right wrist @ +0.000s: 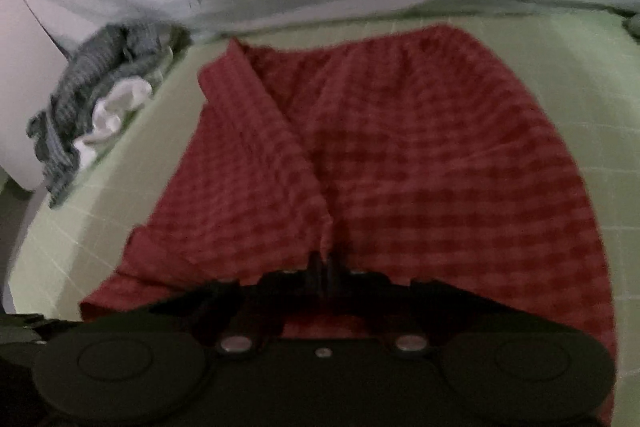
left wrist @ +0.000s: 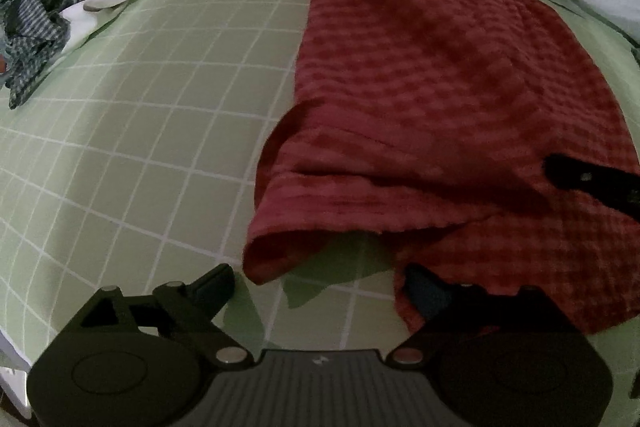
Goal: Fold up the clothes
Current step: 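Grasp one leg side of the red shorts with both grippers and fold it lengthwise over the other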
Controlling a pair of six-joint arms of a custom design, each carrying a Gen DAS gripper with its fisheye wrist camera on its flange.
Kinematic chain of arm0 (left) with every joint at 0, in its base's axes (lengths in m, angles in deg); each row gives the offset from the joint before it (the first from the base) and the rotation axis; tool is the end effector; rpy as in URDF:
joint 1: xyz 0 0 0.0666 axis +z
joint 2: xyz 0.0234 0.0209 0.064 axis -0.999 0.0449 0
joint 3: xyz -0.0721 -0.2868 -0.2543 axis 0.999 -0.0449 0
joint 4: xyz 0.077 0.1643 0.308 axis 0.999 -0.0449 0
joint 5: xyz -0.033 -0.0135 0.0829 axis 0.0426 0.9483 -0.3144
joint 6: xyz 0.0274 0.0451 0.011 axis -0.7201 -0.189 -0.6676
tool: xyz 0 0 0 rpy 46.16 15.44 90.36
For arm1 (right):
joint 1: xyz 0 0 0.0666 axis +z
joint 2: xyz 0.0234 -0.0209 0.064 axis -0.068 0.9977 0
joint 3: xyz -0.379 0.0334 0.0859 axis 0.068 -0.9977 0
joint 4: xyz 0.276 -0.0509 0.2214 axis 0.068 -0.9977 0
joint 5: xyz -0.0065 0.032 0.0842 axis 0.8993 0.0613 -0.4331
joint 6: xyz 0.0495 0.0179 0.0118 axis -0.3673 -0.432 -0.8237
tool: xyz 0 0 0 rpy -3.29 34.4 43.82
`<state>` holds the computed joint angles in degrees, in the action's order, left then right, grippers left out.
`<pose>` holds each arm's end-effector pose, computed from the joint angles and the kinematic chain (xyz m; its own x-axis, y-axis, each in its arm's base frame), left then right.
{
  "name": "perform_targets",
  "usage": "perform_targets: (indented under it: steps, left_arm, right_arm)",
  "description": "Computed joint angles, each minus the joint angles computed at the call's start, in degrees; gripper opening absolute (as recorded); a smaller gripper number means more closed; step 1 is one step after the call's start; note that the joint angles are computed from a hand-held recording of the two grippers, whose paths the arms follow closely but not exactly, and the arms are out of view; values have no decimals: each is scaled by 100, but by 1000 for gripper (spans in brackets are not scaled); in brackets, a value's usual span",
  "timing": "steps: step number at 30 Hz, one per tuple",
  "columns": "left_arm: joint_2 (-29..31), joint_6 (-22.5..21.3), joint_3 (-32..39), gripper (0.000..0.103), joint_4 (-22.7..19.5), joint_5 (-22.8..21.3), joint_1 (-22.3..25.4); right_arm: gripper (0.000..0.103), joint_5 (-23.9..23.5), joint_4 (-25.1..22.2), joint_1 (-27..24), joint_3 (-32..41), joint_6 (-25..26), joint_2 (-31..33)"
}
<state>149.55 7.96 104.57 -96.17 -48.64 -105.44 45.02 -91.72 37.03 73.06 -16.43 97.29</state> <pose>0.4924 -0.1585 0.4934 -0.9083 0.2233 -0.3536 0.2275 0.9733 0.0303 0.4319 0.3569 0.4986 -0.7140 0.3520 -0.6053 0.1921 0.9297 0.3141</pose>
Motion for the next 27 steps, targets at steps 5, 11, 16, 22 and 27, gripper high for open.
perform_targets:
  steps: [5,11,16,22,27]
  left_arm:
    - [-125,77,-199,97,156,-103,-22]
    - [-155,148,-252,98,202,-211,-74]
    - [-183,53,-291,98,228,-316,-104]
    - [-200,-39,-306,98,198,-349,-90]
    - [-211,-72,-316,98,178,-352,-81]
  right_arm:
    - [2,728,-121,180,-264,-355,-468]
    - [2,1308,-704,406,-740,-1220,-980]
    - [2,1483,-1144,600,-1040,-1865,-1211]
    - [2,1713,-1797,856,-1112,-2583,-1312]
    - [2,1639,-2009,883,-1231,-2872,-1388]
